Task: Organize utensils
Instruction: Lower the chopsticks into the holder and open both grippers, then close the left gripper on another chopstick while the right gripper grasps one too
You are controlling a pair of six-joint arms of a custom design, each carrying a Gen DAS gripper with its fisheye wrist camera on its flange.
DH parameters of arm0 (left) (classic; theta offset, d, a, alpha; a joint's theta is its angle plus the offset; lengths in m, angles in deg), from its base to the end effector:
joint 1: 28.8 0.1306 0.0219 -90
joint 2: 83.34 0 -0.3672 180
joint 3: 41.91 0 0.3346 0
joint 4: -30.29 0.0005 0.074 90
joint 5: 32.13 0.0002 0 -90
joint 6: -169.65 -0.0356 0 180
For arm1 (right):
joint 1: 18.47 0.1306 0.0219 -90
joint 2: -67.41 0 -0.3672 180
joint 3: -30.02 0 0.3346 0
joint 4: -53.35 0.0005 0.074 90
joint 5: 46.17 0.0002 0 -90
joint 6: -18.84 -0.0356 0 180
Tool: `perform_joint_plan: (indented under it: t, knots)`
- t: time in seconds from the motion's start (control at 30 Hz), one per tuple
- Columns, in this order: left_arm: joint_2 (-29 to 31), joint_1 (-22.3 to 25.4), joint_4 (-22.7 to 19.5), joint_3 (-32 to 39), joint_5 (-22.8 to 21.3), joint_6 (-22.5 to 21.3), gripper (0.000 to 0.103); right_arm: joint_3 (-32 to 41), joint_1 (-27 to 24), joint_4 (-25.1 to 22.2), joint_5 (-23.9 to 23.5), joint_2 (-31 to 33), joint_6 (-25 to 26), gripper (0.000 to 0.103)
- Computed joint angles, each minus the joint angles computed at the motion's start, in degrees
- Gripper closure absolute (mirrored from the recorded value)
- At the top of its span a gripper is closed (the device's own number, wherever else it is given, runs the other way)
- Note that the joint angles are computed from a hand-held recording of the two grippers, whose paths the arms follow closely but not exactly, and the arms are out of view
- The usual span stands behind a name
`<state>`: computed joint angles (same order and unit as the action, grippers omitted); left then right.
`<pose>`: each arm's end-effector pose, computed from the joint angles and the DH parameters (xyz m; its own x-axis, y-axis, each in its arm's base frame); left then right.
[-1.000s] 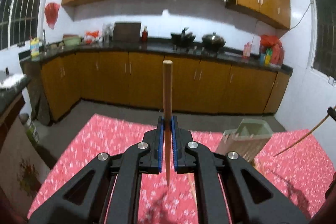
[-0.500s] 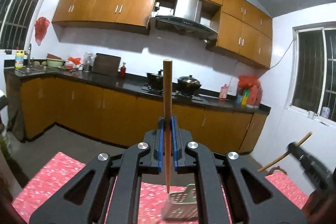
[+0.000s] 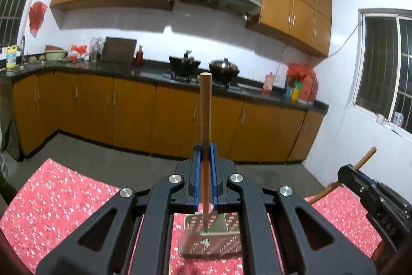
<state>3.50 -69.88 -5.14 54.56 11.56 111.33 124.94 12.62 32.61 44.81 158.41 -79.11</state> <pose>0.3333 -0.2571 0.5101 -0.2599 -0.2547 -0.9314 -0.2036 0.9573 -0.2050 0.4005 0.2402 0.4887 -0.3149 -0.0284 -0.9487 -0.4632 0.8770 0.1275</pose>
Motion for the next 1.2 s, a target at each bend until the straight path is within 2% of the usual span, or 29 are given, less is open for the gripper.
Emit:
perform_joint_plan:
  t: [0.07, 0.1, 0.13, 0.17, 0.2, 0.23, 0.4, 0.53, 0.57, 0.63, 0.67, 0.7, 0.77, 0.83, 0.97, 1.13, 1.2]
  knots:
    - [-0.1, 0.0, -1.1, 0.0, 0.1, 0.6, 0.095, -0.2, 0.2, 0.3, 0.4, 0.0, -0.1, 0.089]
    - [-0.4, -0.2, -1.3, -0.1, -0.3, 0.4, 0.094, -0.5, 0.2, 0.6, 0.6, -0.3, -0.1, 0.08]
    - [-0.7, -0.4, -1.3, -0.2, -0.5, 0.2, 0.087, -1.0, 0.2, 1.3, 1.1, -0.7, -0.2, 0.073]
    - [-1.0, -0.6, -1.8, -0.1, -1.4, 0.3, 0.079, -1.5, 0.2, 1.8, 1.4, -1.1, -0.2, 0.071]
    - [-1.3, -0.9, -1.8, -0.2, -2.3, 0.3, 0.063, -2.0, 0.3, 2.3, 1.6, -1.6, -0.3, 0.07]
    - [-1.7, -1.3, -1.5, -0.4, -3.4, 0.1, 0.057, -2.3, 0.3, 2.5, 1.7, -2.0, -0.3, 0.069]
    - [-4.3, -2.7, -1.8, -1.2, -6.1, 0.1, 0.053, -5.9, -0.5, 4.4, 2.2, -5.8, -1.1, 0.067]
    - [-7.0, -4.7, -4.0, -2.7, -10.0, 1.0, 0.038, -11.0, -1.6, 4.1, 3.2, -9.4, -1.0, 0.065]
    - [-7.8, -5.8, -6.2, -3.5, -12.2, 2.4, 0.035, -11.9, -1.9, 3.5, 3.1, -9.8, -1.3, 0.065]
    - [-8.6, -7.2, -11.2, -4.5, -15.0, 5.6, 0.023, -14.3, -2.9, 1.3, 2.5, -10.0, -2.1, 0.065]
    - [-8.7, -7.5, -13.6, -4.6, -15.3, 7.2, 0.02, -15.3, -3.3, 0.0, 1.9, -9.7, -2.4, 0.065]
    - [-8.5, -8.2, -18.4, -4.8, -15.7, 10.6, 0.017, -16.1, -3.6, -1.2, 1.5, -9.3, -2.8, 0.065]
    - [-8.1, -8.8, -24.0, -5.5, -15.9, 14.7, 0.016, -17.6, -4.2, -3.7, 0.6, -7.9, -3.7, 0.065]
    - [-7.1, -9.7, -30.3, -7.0, -15.2, 20.1, 0.013, -19.3, -4.6, -6.7, -2.1, -6.0, -4.8, 0.07]
    - [-6.1, -11.1, -35.2, -11.3, -10.6, 26.4, 0.013, -22.7, -3.1, -9.2, -4.5, -4.0, -5.6, 0.077]
    - [-5.5, -11.9, -34.8, -15.2, -3.7, 30.8, 0.013, -24.2, -0.5, -10.2, -3.2, -1.7, -5.2, 0.08]
    - [-5.9, -12.3, -33.8, -17.3, -1.7, 32.2, 0.013, -24.0, 0.1, -11.6, -1.0, -0.5, -4.8, 0.089]
